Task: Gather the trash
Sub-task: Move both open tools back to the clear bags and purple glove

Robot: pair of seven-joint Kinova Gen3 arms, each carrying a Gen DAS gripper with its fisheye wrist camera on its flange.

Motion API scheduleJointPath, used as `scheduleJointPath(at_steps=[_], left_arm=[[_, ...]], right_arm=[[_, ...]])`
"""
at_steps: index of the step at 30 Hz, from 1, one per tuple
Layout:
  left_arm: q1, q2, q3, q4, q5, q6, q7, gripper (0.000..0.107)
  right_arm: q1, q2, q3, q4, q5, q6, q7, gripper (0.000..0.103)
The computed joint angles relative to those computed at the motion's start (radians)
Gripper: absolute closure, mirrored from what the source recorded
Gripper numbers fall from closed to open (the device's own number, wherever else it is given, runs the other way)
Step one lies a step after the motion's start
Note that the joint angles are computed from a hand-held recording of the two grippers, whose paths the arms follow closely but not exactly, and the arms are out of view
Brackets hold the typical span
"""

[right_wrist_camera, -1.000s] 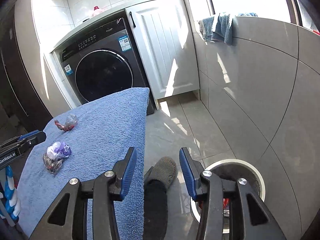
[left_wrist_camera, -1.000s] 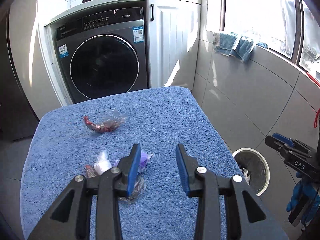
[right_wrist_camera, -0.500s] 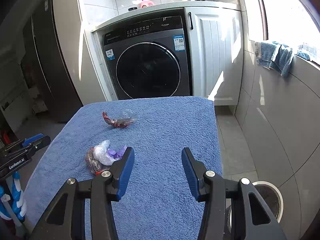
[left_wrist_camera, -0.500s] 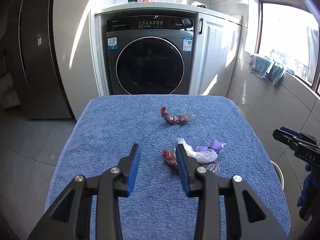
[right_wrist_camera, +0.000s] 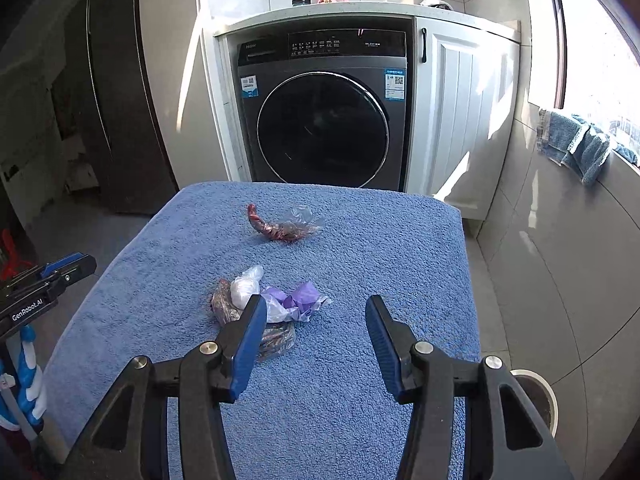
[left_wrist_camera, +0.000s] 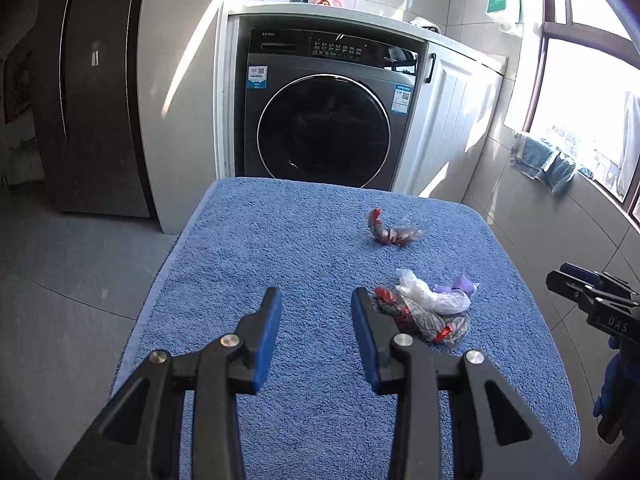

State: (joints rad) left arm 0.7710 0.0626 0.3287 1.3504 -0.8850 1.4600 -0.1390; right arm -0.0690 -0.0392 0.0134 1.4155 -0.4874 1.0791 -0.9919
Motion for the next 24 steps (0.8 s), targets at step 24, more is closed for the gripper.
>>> scheduleJointPath(at_steps=[24], left_arm=[[-0.187, 0.017, -0.058, 0.047, 0.412, -0.373, -0.303, 0.073]], right_arm=[[0.047, 0.123, -0.019, -0.032, -0.064, 0.053, 0.064, 0.054]])
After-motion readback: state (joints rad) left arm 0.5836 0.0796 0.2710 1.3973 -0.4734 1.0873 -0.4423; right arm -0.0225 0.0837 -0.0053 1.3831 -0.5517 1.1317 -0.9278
